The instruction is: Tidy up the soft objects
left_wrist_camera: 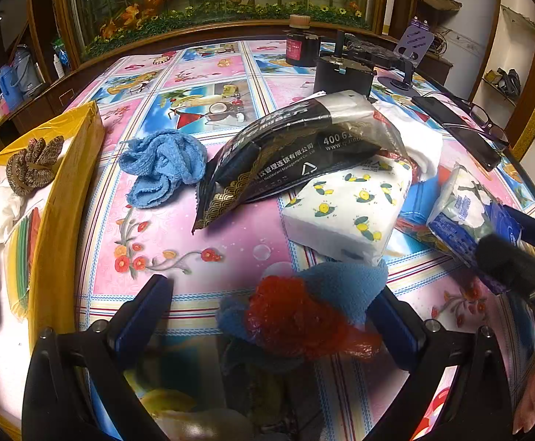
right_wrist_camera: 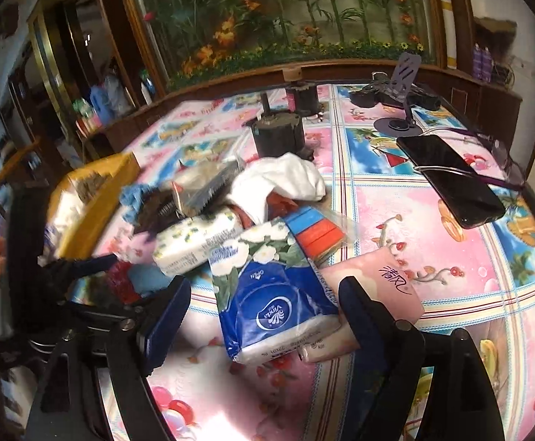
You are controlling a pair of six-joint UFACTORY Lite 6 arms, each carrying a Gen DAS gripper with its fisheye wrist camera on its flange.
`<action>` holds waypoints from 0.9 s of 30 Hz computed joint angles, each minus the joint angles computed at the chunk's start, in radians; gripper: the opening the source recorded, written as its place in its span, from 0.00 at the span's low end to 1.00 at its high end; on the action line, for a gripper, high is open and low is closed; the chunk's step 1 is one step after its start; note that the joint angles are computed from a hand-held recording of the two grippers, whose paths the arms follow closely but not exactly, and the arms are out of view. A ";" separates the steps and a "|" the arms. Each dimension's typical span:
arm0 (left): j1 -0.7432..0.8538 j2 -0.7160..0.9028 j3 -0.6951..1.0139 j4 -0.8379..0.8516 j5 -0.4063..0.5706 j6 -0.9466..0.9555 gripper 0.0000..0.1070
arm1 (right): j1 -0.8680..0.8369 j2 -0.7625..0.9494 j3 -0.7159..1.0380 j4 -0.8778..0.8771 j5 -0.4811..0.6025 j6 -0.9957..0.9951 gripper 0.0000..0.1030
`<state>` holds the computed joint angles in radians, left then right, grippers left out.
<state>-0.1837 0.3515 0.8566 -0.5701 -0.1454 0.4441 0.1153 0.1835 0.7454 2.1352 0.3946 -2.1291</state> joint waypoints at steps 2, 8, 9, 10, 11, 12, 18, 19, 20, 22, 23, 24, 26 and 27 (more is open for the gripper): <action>0.000 0.000 0.000 -0.001 0.000 0.000 0.96 | -0.046 -0.015 -0.014 -0.045 0.073 0.046 0.84; 0.000 0.000 0.000 0.000 0.000 0.000 0.96 | -0.145 -0.029 -0.031 -0.097 0.197 0.127 0.84; 0.000 0.000 0.000 0.000 0.000 0.000 0.96 | -0.156 -0.012 -0.017 -0.131 0.206 0.166 0.84; 0.000 0.000 0.000 0.000 0.000 0.000 0.96 | -0.165 0.006 -0.002 -0.160 0.212 0.202 0.84; 0.000 0.000 0.000 0.000 0.000 0.000 0.96 | -0.176 0.021 0.009 -0.178 0.221 0.227 0.84; 0.000 0.000 0.001 0.001 0.000 0.000 0.96 | -0.186 0.030 0.015 -0.187 0.231 0.243 0.84; 0.000 0.000 0.000 0.003 0.000 -0.002 0.96 | -0.202 0.059 0.036 -0.215 0.239 0.289 0.84; -0.001 0.000 0.000 -0.003 -0.001 0.003 0.96 | -0.200 0.061 0.038 -0.215 0.237 0.290 0.84; -0.001 0.001 0.001 0.029 0.002 -0.024 0.96 | -0.198 0.063 0.041 -0.215 0.234 0.291 0.84; -0.004 0.005 0.008 0.052 0.006 -0.036 0.96 | -0.201 0.064 0.041 -0.218 0.236 0.296 0.84; -0.002 0.006 0.008 0.079 0.007 -0.061 0.96 | -0.206 0.058 0.036 -0.222 0.240 0.301 0.84; -0.002 0.008 0.009 0.078 0.006 -0.061 0.96 | -0.209 0.059 0.036 -0.223 0.241 0.301 0.84; -0.004 0.006 0.007 0.075 0.004 -0.059 0.96 | -0.211 0.067 0.041 -0.219 0.240 0.299 0.84; -0.003 0.007 0.007 0.075 0.004 -0.059 0.96 | -0.212 0.068 0.042 -0.217 0.240 0.299 0.84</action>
